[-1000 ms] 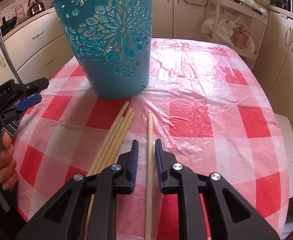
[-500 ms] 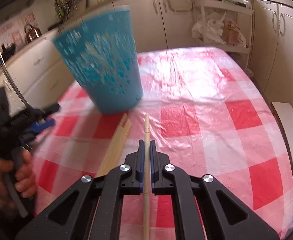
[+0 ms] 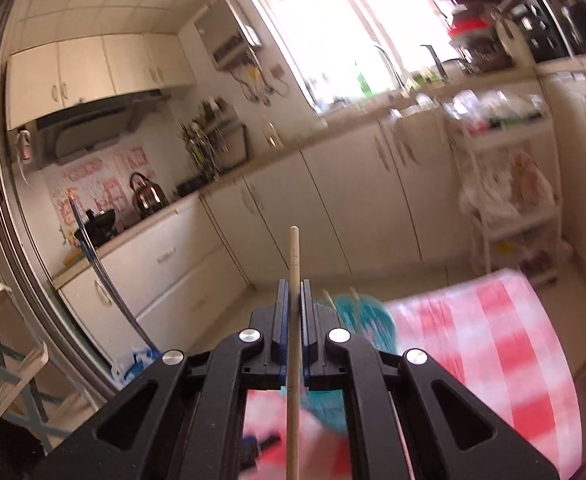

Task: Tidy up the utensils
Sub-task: 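Carry the right tool's stick over the teal bin and open to drop it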

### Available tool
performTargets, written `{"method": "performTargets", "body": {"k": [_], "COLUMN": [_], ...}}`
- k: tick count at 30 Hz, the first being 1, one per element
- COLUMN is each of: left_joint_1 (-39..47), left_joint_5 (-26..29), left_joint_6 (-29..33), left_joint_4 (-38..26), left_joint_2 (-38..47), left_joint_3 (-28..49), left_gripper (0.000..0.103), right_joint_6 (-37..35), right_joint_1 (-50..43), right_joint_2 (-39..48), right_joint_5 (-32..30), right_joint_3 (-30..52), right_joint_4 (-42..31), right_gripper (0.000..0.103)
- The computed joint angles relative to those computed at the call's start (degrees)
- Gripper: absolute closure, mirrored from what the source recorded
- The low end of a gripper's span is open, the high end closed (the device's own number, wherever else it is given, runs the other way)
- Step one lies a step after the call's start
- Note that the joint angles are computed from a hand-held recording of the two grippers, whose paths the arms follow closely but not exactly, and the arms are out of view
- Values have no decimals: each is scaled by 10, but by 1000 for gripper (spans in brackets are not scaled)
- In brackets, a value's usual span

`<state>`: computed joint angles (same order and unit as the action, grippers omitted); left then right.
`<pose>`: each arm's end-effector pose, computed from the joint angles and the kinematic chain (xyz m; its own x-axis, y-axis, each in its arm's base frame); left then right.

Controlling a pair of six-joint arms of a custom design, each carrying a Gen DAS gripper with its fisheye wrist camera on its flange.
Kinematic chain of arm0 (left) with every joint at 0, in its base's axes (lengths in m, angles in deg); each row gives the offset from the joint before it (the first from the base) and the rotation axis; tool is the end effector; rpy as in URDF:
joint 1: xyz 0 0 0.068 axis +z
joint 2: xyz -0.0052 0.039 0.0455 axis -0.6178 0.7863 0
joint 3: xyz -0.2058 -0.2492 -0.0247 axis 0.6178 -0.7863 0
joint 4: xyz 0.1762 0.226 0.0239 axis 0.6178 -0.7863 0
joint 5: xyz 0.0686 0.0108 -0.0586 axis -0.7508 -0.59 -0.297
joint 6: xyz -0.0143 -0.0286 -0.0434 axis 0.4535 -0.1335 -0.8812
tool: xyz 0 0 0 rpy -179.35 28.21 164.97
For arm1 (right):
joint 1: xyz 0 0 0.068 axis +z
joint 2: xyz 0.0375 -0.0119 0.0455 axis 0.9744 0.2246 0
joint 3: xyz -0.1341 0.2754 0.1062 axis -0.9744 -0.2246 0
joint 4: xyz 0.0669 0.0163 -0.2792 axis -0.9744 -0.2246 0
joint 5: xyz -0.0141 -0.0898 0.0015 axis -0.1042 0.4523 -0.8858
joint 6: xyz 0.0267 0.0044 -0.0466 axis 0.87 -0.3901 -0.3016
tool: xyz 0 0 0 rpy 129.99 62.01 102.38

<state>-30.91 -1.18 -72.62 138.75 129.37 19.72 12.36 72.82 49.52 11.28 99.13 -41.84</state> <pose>0.2077 0.0134 0.0294 -0.6873 -0.4503 -0.5699 -0.1305 0.8485 -0.5129 0.2161 0.0061 0.1932 -0.4465 0.2073 -0.8704 -0.4343 0.8003 0.4134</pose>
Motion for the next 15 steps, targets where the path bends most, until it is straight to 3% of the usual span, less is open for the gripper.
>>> {"method": "performTargets", "body": {"k": [2,8,15], "left_joint_1": [2,8,14], "left_joint_5": [5,18,29], "left_joint_6": [-1,-2,0], "left_joint_4": [4,23,31], "left_joint_2": [3,14,19], "left_joint_3": [0,-3,-4], "left_gripper": [34,34,34], "right_joint_6": [28,46,9], "right_joint_1": [54,132,151], "right_joint_2": [56,190,236], "right_joint_5": [64,210,243], "right_joint_3": [43,144,153], "right_joint_4": [55,109,67], "right_gripper": [97,97,97]}}
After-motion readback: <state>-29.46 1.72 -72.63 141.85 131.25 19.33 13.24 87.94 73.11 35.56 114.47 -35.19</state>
